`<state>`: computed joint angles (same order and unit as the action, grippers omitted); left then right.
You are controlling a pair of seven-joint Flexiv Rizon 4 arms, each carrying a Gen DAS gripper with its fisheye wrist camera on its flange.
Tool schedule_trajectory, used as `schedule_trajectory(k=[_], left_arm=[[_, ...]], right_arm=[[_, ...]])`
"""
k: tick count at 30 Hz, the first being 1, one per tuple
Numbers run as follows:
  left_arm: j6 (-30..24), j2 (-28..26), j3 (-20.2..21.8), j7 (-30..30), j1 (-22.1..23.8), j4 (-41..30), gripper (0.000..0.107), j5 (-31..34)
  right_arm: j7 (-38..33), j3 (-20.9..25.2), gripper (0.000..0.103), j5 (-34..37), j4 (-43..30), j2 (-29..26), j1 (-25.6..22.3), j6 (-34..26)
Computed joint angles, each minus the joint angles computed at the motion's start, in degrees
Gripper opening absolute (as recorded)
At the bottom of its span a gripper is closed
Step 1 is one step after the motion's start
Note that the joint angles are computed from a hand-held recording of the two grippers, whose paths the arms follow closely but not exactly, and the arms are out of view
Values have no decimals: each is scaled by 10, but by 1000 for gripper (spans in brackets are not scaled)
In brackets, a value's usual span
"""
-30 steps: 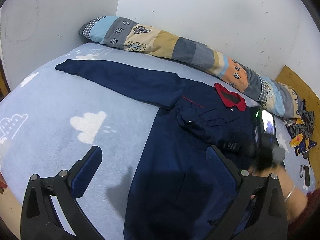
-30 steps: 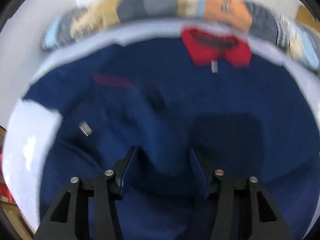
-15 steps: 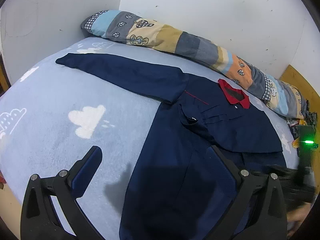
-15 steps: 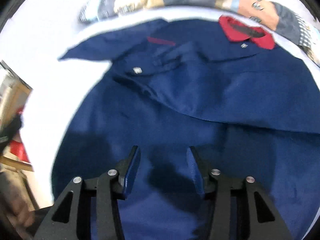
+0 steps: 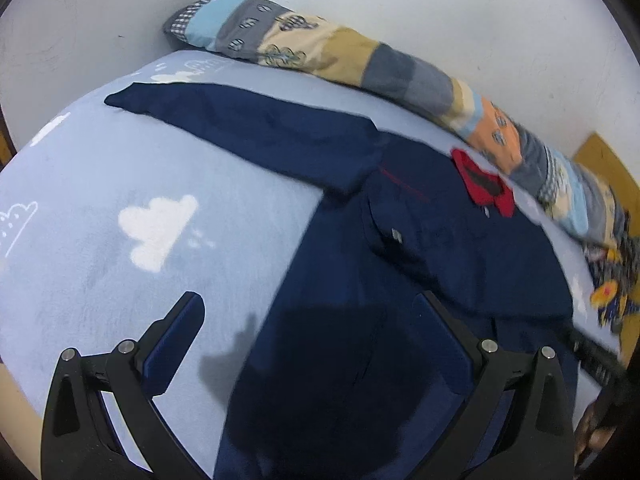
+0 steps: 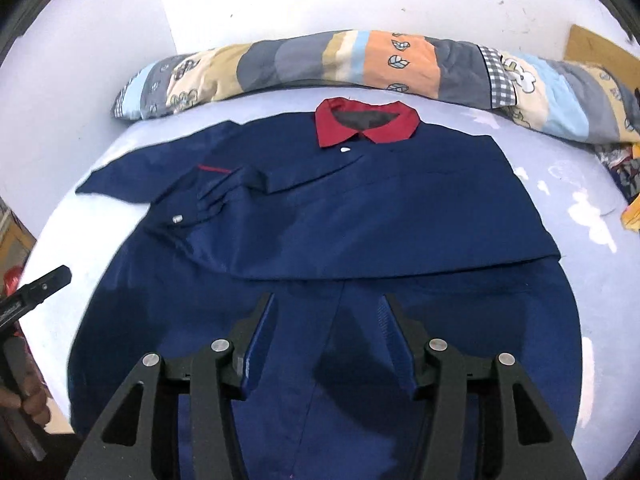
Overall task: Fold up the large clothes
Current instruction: 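Grasp the other sleeve cuff with the left gripper and lift it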
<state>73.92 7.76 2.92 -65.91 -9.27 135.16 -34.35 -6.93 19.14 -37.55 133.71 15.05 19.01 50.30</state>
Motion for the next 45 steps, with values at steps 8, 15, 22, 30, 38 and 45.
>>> schedule_trajectory(k=[8,15,22,30,38,45], left_arm=[[-18,-89,3,29,51,-99,103,-102],[-112,-213,-18,17,160,-233,78,-212],[-139,-351,-60,-52,241,-381,60,-206],[-73,-457,-140,-27,293,-464,47,-291],[22,-483,-190,125,283,-501,1,-387],[-20,-405,-176,185,272,-475,1,-423]], right_arm=[[-26,-12,55,-10,1,-10,-8,57],[-45,-7,55,8,6,1,-8,81],[-63,-4,55,26,6,-3,-7,83],[-58,-14,55,48,16,-16,-15,102],[-12,-17,55,29,35,-12,-38,131],[21,-11,55,5,45,14,-56,126]])
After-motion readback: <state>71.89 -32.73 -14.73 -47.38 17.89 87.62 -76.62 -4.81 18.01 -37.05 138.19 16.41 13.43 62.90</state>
